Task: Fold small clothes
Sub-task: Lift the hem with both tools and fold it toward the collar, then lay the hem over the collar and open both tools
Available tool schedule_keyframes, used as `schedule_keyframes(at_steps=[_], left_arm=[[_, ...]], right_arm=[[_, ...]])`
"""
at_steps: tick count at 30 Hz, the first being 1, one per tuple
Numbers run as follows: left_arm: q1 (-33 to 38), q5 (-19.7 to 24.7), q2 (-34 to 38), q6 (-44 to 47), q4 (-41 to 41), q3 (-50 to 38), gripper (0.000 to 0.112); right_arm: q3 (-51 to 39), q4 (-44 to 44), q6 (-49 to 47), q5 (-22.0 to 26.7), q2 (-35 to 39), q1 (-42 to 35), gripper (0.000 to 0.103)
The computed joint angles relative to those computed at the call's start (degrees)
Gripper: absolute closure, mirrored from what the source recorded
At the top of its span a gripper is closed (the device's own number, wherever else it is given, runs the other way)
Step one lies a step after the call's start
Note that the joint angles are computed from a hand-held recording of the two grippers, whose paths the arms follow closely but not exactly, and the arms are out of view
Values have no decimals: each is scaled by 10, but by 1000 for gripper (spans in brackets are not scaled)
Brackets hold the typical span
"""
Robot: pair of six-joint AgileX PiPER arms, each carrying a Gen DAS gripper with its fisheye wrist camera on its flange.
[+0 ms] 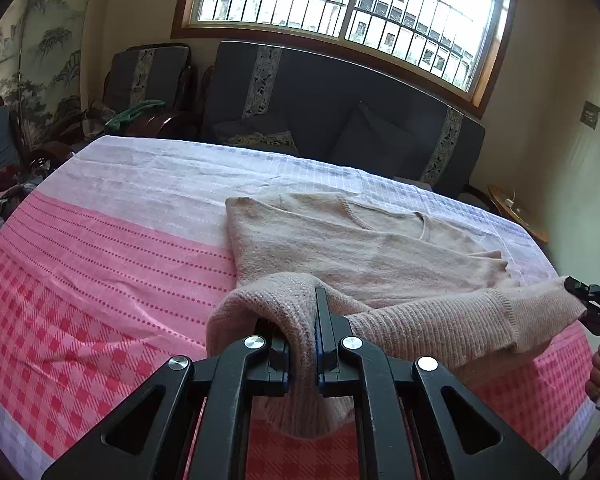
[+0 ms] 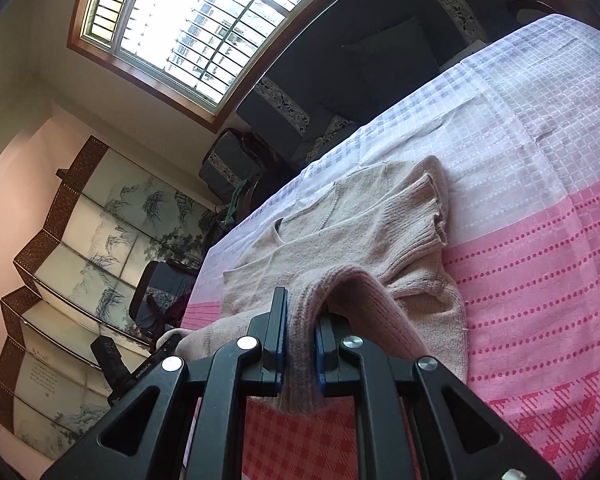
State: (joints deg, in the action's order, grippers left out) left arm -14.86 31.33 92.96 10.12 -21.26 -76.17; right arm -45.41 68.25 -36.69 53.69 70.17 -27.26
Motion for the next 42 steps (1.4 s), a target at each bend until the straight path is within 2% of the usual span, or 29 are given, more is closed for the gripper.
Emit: schedule_keyframes(at_steps=[15, 28, 42], left_arm=[[-10, 50, 111, -75, 53, -147, 103], [-23, 143, 274, -156, 117, -372, 103], [-13, 246, 417, -198, 114, -584, 99]], right_arm=[[-58, 33, -38, 2, 103, -7, 92], [-134, 72, -55, -11, 241, -1, 92], [-181, 158, -111, -4, 356, 3, 92]])
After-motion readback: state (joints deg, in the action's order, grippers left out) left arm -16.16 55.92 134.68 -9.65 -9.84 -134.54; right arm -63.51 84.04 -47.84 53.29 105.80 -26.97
